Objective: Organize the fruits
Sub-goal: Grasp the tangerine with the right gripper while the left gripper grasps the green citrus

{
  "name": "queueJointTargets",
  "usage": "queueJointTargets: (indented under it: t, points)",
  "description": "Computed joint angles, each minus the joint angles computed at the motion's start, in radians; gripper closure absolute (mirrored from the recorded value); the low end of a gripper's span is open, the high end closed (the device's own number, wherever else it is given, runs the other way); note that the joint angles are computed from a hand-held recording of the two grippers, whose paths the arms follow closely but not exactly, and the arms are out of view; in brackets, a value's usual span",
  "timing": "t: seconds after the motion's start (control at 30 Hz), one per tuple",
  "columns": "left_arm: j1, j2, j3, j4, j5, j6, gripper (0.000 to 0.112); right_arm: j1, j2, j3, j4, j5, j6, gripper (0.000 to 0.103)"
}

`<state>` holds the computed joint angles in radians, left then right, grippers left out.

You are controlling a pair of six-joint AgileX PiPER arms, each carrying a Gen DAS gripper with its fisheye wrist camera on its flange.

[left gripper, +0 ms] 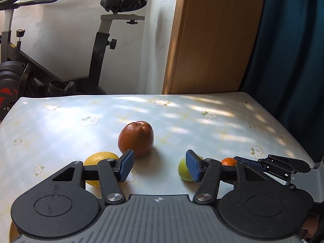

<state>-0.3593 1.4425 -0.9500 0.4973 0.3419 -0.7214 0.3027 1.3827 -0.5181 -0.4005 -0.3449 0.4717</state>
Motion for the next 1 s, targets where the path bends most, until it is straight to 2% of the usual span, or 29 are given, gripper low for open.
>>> queueJointTargets:
  t: [0.1,0.27,0.33,0.43,0.7,1.0]
  points:
    - [0.018,0.051,-0.029,-0.205,-0.014,0.166,0.053,-0.048,0.001,0.009,-0.043,-0.026,0.074,0.069]
    - [0.007,0.141,-0.089,-0.325,-0.029,0.271,0.053,-0.080,0.006,0.015,-0.072,-0.024,0.079,0.069]
    - [0.009,0.185,-0.117,-0.395,-0.024,0.328,0.053,-0.081,0.004,0.025,-0.030,-0.030,0.043,0.069]
    - [-0.003,0.230,-0.140,-0.362,-0.025,0.302,0.053,-0.084,0.001,0.037,0.020,-0.039,0.008,0.069]
    - [-0.025,0.295,-0.189,-0.333,-0.012,0.296,0.053,-0.120,0.008,0.044,-0.064,-0.064,0.105,0.069]
    - [-0.016,0.363,-0.245,-0.403,0.012,0.324,0.054,-0.138,0.017,0.031,-0.166,-0.062,0.190,0.069]
